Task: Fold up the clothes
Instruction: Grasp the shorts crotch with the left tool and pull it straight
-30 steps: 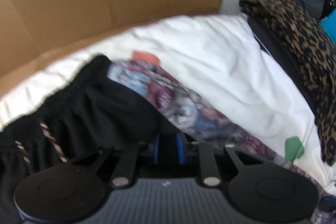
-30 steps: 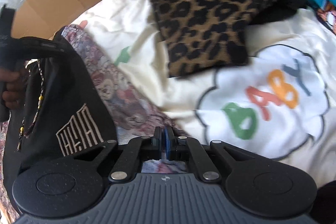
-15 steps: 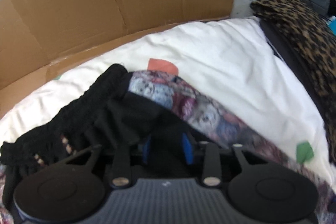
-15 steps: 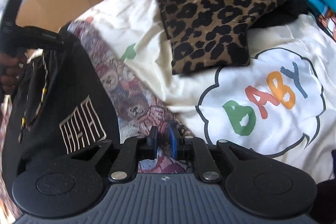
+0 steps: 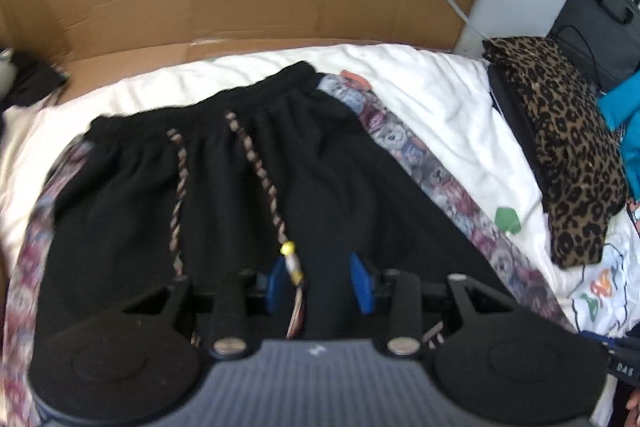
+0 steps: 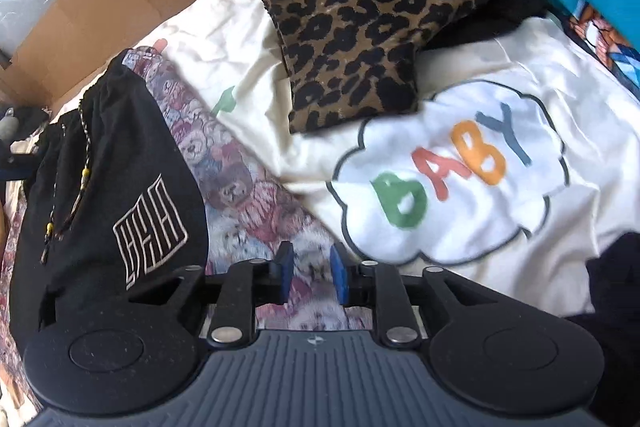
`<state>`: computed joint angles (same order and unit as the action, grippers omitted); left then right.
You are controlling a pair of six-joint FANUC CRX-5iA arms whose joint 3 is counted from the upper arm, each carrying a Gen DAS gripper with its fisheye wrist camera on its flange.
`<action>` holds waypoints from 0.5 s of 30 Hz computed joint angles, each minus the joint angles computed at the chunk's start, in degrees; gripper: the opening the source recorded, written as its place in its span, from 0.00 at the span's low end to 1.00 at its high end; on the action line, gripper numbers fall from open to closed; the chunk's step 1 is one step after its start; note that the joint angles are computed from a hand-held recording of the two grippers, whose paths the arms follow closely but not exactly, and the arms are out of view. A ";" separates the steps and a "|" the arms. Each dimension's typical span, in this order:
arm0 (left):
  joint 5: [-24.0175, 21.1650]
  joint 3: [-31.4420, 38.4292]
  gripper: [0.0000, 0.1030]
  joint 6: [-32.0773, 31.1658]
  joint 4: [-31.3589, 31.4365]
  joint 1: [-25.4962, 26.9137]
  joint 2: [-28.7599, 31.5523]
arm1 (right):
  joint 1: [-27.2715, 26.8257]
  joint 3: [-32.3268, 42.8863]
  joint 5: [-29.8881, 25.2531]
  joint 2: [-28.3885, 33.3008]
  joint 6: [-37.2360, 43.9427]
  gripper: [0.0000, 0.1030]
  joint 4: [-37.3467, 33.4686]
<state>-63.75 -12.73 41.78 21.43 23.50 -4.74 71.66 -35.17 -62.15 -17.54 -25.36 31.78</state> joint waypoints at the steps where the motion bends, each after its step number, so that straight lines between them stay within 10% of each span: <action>1: -0.36 -0.78 0.38 -0.17 0.01 0.79 -1.26 | 0.59 -0.35 -0.10 -0.56 -0.77 0.27 -0.03; 15: -15.14 -11.41 0.38 6.17 -4.60 12.30 -14.70 | 5.16 -4.93 -5.71 -7.75 -9.92 0.38 0.86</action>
